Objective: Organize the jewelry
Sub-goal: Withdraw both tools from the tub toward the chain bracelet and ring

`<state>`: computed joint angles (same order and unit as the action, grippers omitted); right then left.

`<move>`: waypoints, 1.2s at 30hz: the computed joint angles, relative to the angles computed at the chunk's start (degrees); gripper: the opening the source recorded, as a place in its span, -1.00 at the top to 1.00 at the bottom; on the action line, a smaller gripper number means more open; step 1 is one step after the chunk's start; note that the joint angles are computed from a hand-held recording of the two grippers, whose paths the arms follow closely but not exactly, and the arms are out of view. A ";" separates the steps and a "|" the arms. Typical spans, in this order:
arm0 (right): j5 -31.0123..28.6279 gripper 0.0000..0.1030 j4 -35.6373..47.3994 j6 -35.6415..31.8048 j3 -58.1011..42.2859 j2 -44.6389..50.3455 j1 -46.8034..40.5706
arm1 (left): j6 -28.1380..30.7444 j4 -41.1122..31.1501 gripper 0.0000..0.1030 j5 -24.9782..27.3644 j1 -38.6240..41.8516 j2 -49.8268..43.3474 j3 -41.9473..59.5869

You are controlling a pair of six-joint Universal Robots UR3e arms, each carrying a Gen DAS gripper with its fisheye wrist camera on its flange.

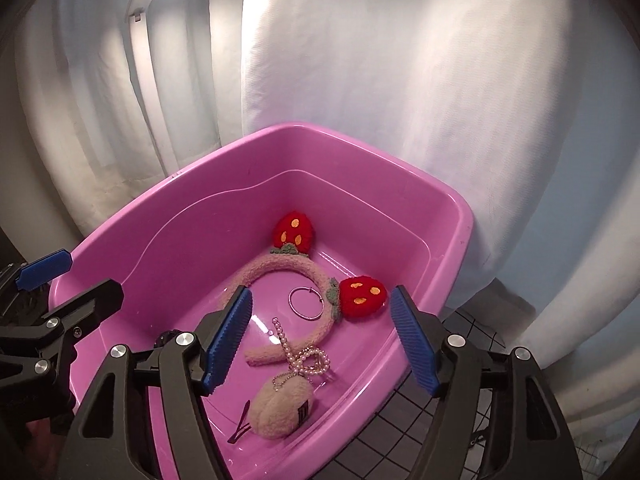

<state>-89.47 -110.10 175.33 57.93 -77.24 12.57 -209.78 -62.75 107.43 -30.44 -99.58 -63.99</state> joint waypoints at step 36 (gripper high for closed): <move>11.75 -0.33 8.99 -6.78 28.14 -41.94 -24.76 | -4.86 -11.85 -0.79 12.79 -19.36 -11.60 24.84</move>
<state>-77.73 -101.11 168.55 86.07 -119.18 -12.19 -214.64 -74.61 120.22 -49.80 -111.18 -39.14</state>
